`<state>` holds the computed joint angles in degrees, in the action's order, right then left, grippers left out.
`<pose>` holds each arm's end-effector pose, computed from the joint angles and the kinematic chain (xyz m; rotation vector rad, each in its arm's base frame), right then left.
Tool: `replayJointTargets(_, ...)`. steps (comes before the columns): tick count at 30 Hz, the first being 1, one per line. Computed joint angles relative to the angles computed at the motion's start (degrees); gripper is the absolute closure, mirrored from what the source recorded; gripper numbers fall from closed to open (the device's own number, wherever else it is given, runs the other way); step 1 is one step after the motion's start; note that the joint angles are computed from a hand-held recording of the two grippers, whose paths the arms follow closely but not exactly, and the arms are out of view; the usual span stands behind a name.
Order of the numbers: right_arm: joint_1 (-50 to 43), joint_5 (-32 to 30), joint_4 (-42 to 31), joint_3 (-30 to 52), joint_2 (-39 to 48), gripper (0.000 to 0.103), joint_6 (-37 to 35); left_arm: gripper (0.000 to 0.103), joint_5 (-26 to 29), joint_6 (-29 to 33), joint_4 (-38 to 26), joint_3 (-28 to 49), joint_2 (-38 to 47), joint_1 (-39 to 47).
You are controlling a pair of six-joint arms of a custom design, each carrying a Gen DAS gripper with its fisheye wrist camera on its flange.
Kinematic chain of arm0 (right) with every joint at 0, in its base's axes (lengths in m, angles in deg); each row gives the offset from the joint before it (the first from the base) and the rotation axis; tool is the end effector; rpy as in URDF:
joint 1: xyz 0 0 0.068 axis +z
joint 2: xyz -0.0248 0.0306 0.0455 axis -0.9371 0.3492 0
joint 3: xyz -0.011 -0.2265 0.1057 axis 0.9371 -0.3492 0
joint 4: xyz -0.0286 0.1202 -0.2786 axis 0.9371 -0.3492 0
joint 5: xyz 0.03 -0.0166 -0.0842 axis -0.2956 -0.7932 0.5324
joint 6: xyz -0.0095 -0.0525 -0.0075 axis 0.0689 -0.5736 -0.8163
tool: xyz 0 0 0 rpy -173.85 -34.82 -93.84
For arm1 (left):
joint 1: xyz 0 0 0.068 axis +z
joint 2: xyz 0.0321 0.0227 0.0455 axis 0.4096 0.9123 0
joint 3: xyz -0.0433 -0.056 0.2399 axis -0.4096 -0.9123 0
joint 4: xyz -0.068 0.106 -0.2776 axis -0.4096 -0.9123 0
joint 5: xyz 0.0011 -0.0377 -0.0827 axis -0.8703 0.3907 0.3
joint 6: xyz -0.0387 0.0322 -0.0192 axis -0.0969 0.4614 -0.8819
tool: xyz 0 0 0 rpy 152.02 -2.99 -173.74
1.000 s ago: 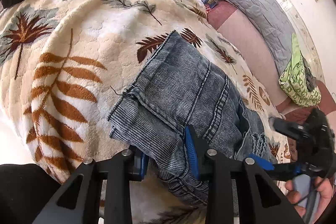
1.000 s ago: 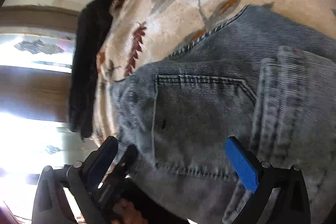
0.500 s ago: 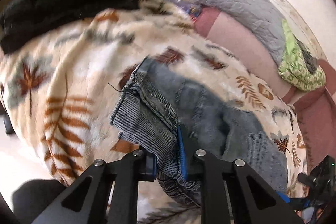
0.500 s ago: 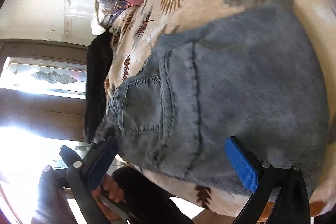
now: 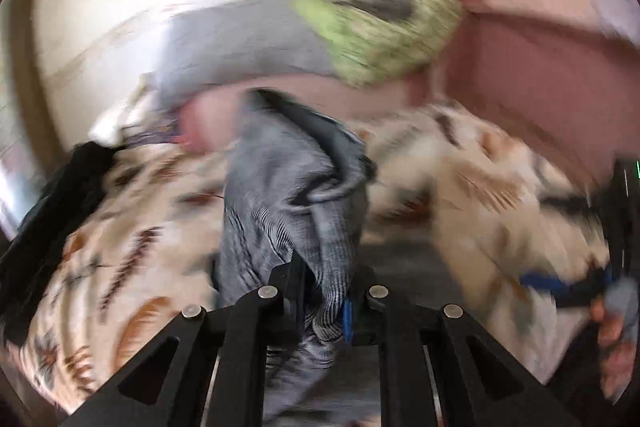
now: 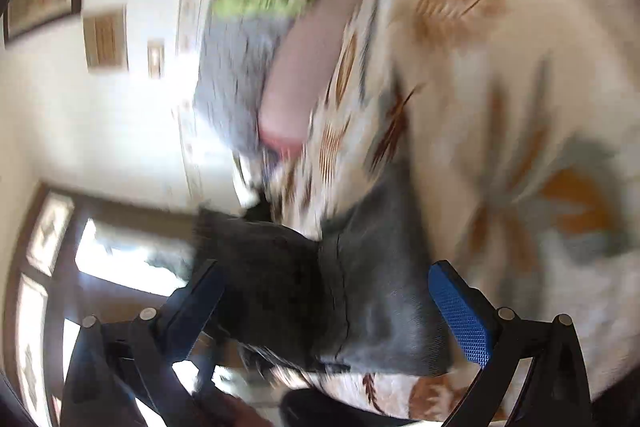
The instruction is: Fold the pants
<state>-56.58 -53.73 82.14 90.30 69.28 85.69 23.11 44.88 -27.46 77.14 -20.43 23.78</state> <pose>0.3210 0.0967 0.0966 0.5793 2.1066 1.5635 0.2968 -0.0026 0.1981 0.2412 2.2112 0.0948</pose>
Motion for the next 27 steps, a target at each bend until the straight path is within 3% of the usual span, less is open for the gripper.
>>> replayJointTargets(4,-4.3,-1.5,4.7,-3.1,1.2,0.000,2.8,0.090,-4.8,2.3,-0.7,1.8,16.5,-9.0)
replayJointTargets(6,-5.0,-2.6,4.1,-3.1,1.4,0.000,2.6,0.089,-9.0,4.2,3.2,-0.9,16.6,-11.2)
replayJointTargets(7,-5.0,-2.9,3.3,-3.0,1.1,0.000,1.4,0.085,-7.8,4.3,1.2,-0.7,14.8,-11.0)
replayJointTargets(9,-5.1,-3.0,1.6,-2.3,1.0,0.000,-0.3,0.065,0.1,3.7,-4.9,1.7,13.2,-8.0)
replayJointTargets(13,-3.8,-1.9,0.6,-1.0,1.6,0.000,-1.5,0.060,12.3,5.2,-14.4,2.9,3.8,0.1)
replayJointTargets(17,-2.7,-1.4,0.0,-3.3,-1.9,0.000,-3.3,0.040,21.4,4.8,-16.0,3.0,-2.8,11.6)
replayJointTargets(19,-1.0,-2.5,3.3,-3.8,-3.0,0.000,-1.6,0.037,20.6,4.0,-13.4,3.4,-2.2,17.6)
replayJointTargets(24,7.3,-5.7,4.2,2.5,-1.0,0.000,-0.8,0.037,14.1,3.2,-11.4,8.8,11.1,22.9)
replayJointTargets(26,9.8,-3.5,-0.3,5.1,1.9,0.000,-3.1,0.037,14.0,4.1,-10.2,8.4,14.1,22.5)
replayJointTargets(27,10.8,-1.6,-6.8,7.3,3.9,0.000,-5.9,0.037,14.5,6.2,-10.7,8.0,14.8,22.8)
